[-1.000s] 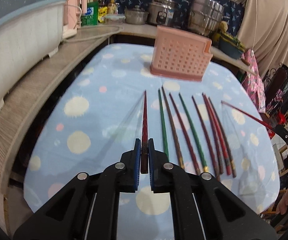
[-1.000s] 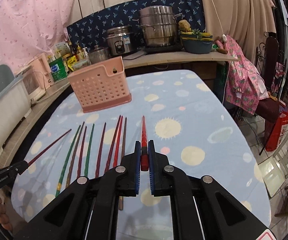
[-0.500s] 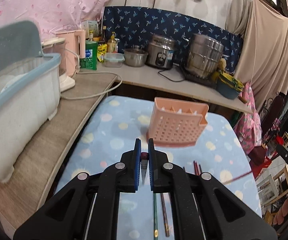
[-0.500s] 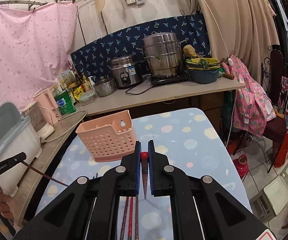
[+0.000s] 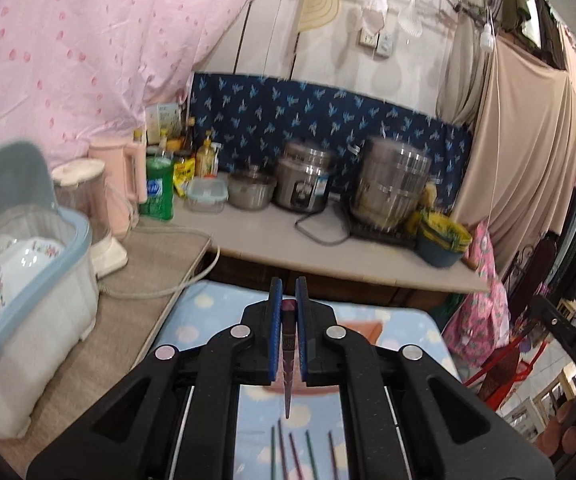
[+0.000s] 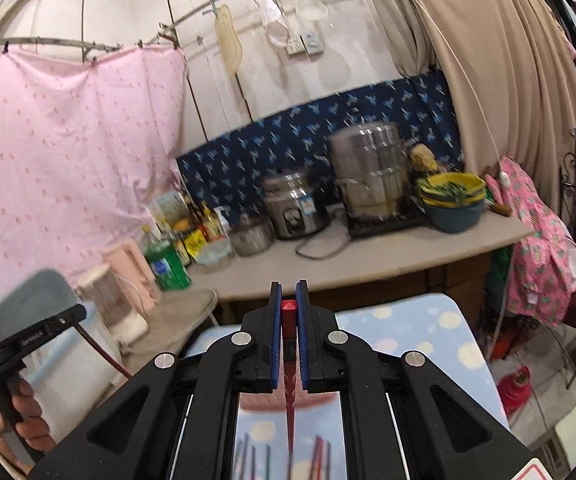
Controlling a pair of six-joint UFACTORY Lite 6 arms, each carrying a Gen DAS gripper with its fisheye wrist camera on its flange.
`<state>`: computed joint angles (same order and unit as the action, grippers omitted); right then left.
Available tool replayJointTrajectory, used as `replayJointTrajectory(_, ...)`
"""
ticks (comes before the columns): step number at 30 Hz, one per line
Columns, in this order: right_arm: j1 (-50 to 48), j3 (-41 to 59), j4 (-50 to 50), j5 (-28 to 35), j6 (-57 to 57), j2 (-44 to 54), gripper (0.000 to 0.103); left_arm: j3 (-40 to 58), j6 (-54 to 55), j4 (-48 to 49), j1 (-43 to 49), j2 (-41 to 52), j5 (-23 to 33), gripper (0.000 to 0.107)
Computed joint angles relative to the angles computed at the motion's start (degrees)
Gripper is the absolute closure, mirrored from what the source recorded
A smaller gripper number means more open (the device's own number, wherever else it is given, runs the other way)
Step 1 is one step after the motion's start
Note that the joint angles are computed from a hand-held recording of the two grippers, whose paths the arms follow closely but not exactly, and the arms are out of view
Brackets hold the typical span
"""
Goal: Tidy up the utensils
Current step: 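Lift both held chopsticks and carry them over the pink basket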
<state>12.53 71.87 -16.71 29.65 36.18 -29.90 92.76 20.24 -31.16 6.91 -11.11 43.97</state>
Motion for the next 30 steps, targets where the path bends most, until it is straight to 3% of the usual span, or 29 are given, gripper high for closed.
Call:
replayJointTrajectory(6, 0.46, 16.31, -1.94, -4.59, 2.87, 15.61, 0.096, 19.46, -13.02, 10.22, -6.98, 13.14, -4.37, 0.100)
replayJointTrajectory(11, -1.96, 22.45, 2.17, -8.27, 0.95, 24.69, 0.096, 26.72, -18.31, 15.61, -10.27, 21.36, -7.56, 0.100)
replayJointTrajectory(18, -5.57, 18.06, 15.49, -12.81, -8.30, 30.53, 0.096, 17.79, -17.36, 16.52, -11.83, 22.80, -14.97, 0.100)
replayJointTrajectory(30, -5.14, 8.69, 11.07, -16.95, -4.27, 32.48, 0.095, 3.90, -10.36, 10.10, -10.03, 21.29, -20.36, 0.100)
